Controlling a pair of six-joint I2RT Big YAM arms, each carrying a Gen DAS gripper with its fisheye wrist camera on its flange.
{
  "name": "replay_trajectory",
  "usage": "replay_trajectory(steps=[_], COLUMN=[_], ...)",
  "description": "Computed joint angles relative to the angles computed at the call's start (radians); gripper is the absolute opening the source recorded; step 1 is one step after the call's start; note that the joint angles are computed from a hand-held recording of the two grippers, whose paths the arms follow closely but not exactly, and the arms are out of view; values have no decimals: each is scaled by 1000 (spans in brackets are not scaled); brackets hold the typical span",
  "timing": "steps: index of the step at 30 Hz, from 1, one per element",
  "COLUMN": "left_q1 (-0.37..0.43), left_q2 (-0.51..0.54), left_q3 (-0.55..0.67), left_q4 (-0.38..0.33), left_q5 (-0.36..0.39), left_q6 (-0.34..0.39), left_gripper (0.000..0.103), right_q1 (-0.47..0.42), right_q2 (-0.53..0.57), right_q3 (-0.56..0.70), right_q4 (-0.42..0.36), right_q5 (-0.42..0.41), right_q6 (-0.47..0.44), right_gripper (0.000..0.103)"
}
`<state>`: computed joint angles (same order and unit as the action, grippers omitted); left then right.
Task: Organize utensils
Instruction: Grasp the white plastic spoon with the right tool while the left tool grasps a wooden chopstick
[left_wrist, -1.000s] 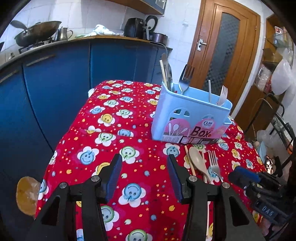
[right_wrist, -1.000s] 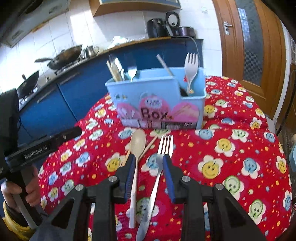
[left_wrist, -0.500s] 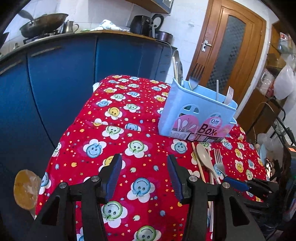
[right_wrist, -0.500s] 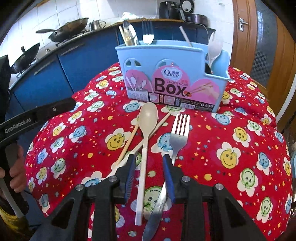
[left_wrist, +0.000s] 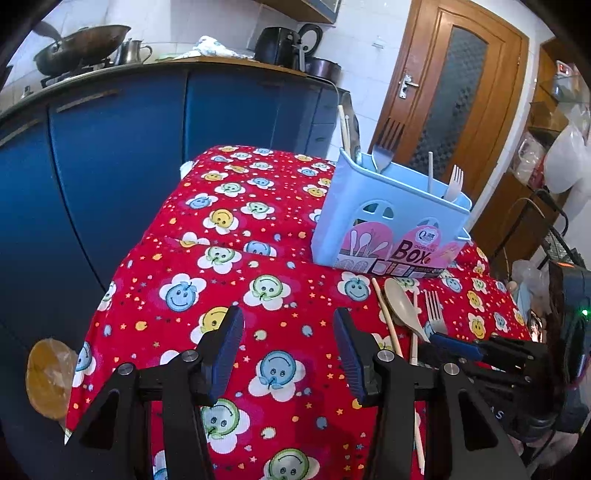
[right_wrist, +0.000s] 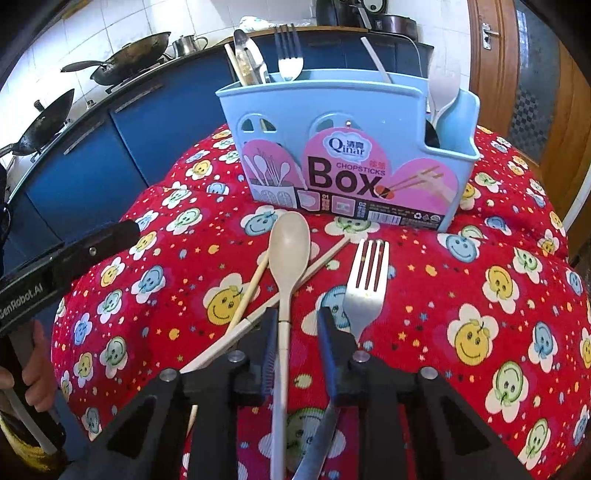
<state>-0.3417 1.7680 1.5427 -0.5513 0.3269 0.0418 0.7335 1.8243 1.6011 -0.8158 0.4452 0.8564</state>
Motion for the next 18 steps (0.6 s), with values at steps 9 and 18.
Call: replay_trajectory(steps=[9,18], left_q1=[-14,-51], left_q2=[-2,-1], left_q3=[9,31], left_q4=[-23,-83], left_q5=[2,30], left_q6=[26,98], left_gripper=[52,52], right_q1=[2,35], right_q2=[-51,-185], right_q3=[-73,-214], right_q4=[125,252], right_q5=[-6,118], right_q6=[6,67], right_gripper=[7,7])
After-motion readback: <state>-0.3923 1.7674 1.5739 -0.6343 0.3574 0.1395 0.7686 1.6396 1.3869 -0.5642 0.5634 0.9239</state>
